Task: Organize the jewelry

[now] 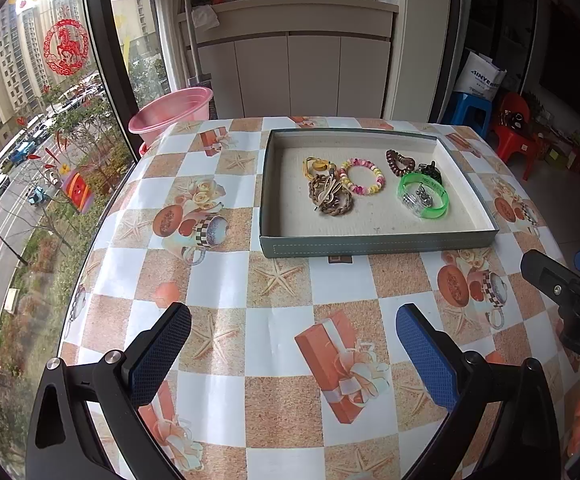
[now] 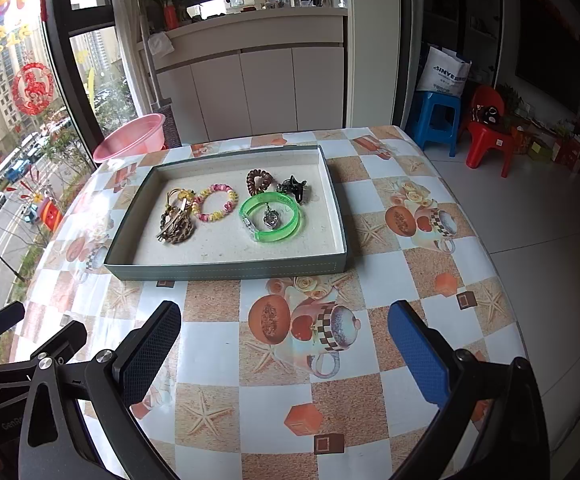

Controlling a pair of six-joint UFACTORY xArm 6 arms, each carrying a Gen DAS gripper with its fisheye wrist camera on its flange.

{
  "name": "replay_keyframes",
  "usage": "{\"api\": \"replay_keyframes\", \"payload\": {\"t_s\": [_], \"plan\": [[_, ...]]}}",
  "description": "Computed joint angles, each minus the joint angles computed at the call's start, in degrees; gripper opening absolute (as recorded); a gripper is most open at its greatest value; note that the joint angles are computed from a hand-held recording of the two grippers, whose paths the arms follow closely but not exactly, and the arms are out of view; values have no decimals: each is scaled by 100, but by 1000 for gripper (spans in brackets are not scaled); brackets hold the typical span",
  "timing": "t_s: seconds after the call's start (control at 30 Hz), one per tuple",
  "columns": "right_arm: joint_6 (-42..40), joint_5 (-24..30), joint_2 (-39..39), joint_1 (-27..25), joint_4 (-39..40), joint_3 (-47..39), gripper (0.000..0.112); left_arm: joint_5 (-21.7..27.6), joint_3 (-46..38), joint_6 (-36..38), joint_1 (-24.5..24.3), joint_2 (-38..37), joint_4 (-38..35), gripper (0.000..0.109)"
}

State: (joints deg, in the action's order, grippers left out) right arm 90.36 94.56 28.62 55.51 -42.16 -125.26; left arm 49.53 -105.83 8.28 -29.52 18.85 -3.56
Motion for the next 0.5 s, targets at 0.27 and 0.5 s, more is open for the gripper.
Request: {"api": "replay_keyframes", "payload": {"t_s": [0.27, 0.5], "plan": [[9, -8, -11, -4, 6, 19, 103, 4, 8, 8, -14, 8, -1, 103], [74, -41, -56, -5, 22, 122, 103, -8, 30, -17, -25, 8, 38, 103]]}}
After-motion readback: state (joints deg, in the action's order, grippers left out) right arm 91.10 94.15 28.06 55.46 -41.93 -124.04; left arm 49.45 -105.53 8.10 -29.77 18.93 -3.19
